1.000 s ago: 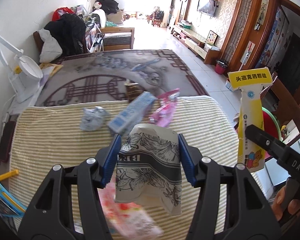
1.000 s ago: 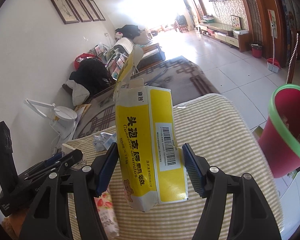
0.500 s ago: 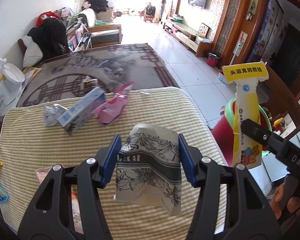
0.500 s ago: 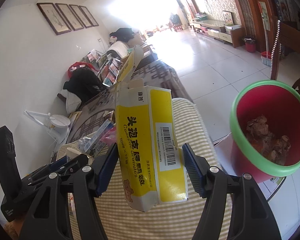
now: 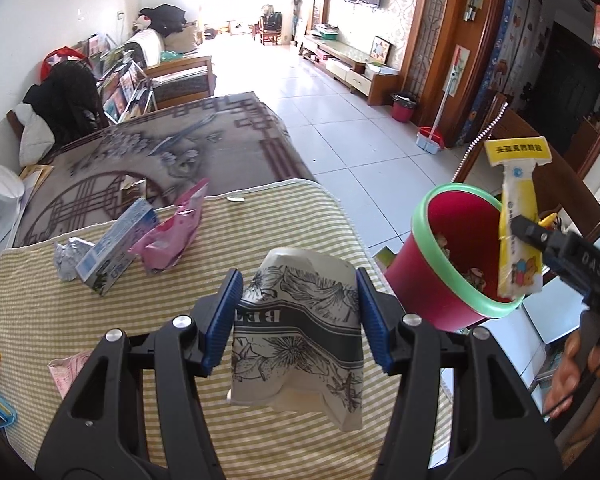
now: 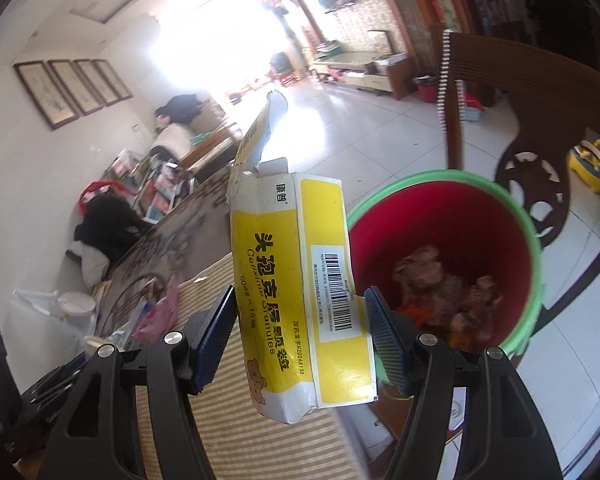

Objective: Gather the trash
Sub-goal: 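Carry the yellow box over the red bin and open the right tool, then drop the paper cup into the red bin with the left tool, then move both open tools back over the table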

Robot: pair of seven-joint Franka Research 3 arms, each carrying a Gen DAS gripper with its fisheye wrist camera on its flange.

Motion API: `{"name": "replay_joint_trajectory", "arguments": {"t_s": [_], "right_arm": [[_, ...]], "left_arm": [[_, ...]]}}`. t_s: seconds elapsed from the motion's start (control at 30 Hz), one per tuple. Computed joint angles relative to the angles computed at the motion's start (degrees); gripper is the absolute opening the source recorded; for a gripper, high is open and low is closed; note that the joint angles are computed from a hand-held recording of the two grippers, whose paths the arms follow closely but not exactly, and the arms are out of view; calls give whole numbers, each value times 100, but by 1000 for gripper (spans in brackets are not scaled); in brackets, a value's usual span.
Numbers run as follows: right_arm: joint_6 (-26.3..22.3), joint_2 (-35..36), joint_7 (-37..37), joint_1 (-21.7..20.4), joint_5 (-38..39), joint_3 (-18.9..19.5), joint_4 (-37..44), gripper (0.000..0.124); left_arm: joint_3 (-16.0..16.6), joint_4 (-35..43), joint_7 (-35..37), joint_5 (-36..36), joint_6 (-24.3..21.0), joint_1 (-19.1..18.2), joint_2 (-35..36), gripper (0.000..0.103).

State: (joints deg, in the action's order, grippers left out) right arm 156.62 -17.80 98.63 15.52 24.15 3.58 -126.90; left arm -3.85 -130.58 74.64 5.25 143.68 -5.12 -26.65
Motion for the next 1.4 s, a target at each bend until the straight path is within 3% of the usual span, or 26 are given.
{"name": "replay_joint_trajectory", "arguments": {"t_s": [0.2, 0.23, 0.3, 0.5, 0.73, 0.77, 0.83, 0.93, 1.2, 1.4], "right_arm": [[57, 99, 467, -474, -639, 41, 36, 66], [-51, 158, 570, -575, -838, 71, 103, 80], [-216, 182, 1012, -801, -1261, 169, 152, 89], [199, -378, 1521, -1032, -1248, 23, -511, 90], [-69, -1095, 2062, -1583, -1456, 44, -1138, 90], [-102, -1194, 2150, -1645, -1488, 71, -1217, 90], [-169, -1366, 2242, -1719, -1514, 63, -1351, 90], [-208, -1497, 2337, -1788, -1574, 112, -1449, 90], [18, -838, 1753, -1083, -1172, -39, -938, 90], [-99, 15, 698, -218, -442, -172, -112, 90]], "left_arm": [[-53, 237, 133, -139, 51, -163, 314, 54], [-49, 283, 190, -182, 76, -200, 373, 54], [-37, 393, 370, -317, 151, -311, 514, 54], [-82, 1077, 1253, -1115, 307, -739, 1294, 54], [-530, 2304, 2098, -1867, 401, -869, 2484, 55], [-595, 2447, 2136, -1920, 391, -846, 2610, 56], [-702, 2710, 2089, -1991, 232, -781, 2797, 75], [-777, 2494, 2017, -2076, 366, -703, 2629, 75], [-485, 1265, 1894, -1882, 661, -597, 1523, 75], [-255, 393, 843, -1147, 639, -250, 687, 75]]}}
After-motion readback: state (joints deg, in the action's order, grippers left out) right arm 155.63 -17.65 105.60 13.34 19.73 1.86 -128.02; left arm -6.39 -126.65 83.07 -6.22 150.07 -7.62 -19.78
